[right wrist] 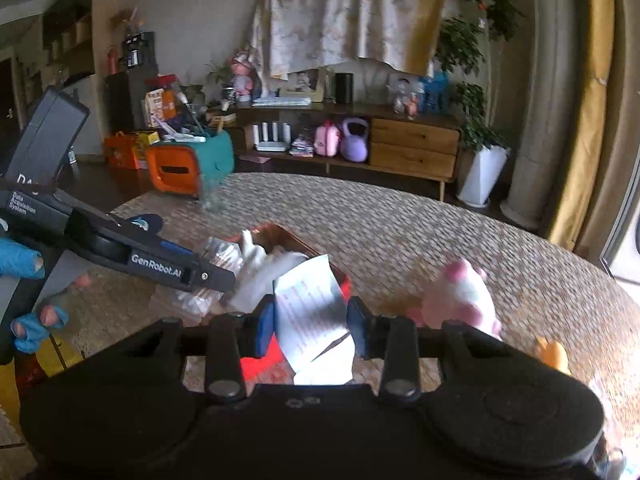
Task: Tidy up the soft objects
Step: 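Carry the cotton-swab bag with the left gripper while the right gripper carries the sachet to the tin, then lower the cotton-swab bag and sachet into the red tin and open both grippers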
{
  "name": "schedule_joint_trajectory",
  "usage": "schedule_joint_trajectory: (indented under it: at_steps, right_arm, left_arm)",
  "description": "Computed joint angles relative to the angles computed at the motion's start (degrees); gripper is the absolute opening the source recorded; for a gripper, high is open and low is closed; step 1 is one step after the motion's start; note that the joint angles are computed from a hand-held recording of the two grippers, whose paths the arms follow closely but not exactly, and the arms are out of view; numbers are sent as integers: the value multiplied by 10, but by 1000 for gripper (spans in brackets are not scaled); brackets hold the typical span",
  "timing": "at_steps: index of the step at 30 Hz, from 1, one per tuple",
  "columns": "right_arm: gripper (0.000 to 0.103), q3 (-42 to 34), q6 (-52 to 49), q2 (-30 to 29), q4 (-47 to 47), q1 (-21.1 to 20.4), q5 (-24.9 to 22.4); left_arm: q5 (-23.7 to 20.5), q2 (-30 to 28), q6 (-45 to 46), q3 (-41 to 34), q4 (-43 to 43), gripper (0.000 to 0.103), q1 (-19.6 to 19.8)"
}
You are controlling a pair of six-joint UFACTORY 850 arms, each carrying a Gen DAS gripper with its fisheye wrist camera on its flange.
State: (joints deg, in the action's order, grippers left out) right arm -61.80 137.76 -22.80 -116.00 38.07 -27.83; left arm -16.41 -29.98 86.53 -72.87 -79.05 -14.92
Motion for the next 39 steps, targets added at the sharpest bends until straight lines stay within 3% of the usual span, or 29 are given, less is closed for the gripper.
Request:
schedule_joint_trajectory:
  at_steps: [12,21,30,39]
  right_arm:
    - [38,-145,-86,-96,21,-4,37]
    - [39,-232,-153,-170,62,-13,56]
    - [39,-279,-216,-234,112,-26,57]
    - [38,-278,-263,-249,164,-35,70]
  left_arm:
    - [16,-43,-73,-61,97,42,37]
    - [18,-102,-178,-126,205,42,37]
    - [22,-153,-278,-174,313,42,24]
    - [20,-192,-341,-212,384,42,15]
